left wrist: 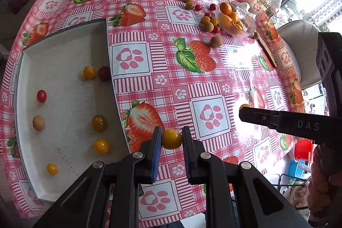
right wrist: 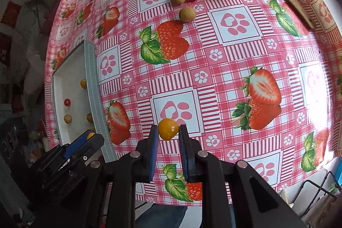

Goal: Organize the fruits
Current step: 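Carry both yellow tomatoes over the white tray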

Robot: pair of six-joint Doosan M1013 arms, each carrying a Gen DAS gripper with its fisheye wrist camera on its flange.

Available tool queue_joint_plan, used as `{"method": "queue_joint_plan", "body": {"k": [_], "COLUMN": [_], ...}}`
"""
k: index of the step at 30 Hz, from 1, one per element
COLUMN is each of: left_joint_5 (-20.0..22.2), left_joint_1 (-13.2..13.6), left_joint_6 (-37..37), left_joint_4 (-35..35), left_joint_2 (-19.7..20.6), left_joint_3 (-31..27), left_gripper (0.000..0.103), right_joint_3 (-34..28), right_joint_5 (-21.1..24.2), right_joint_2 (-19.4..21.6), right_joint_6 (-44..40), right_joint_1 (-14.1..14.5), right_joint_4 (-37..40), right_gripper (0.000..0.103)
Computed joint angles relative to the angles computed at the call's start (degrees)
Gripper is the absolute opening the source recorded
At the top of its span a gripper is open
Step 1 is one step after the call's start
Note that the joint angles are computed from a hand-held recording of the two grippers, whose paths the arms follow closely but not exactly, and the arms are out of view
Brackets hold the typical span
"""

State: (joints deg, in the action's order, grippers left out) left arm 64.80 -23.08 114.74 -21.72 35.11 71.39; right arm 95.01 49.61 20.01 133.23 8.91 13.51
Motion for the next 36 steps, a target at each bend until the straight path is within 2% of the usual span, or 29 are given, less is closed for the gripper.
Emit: {"method": "queue_joint_plan", "body": {"k": [21, 29, 36], "left_joint_5": [-2.6, -3.0, -2.2], "left_joint_1": [5.4, 7.3, 7.8], "left_joint_6": [-4.7, -6.4, -7.4], "left_joint_4": [3.5, 5.3, 6.8], "left_joint_2": [1.0, 3.0, 6.7], "left_joint_3": [-2.2, -5.1, -10.5], "left_gripper": [0.020, 0.020, 0.020], "right_joint_3": [-11.8, -17.4, -22.5], "right_joint_5": [4.6, 6.9, 8.8], "right_joint_2": [7.2, 10.8, 14.4], "right_joint_6": [-6.4, -9.2, -10.4], "right_joint_1": [3.3, 4.2, 4.3], "right_joint_4": [0.5, 1.2, 1.2], "right_gripper": [0.021, 0.021, 0.021]}}
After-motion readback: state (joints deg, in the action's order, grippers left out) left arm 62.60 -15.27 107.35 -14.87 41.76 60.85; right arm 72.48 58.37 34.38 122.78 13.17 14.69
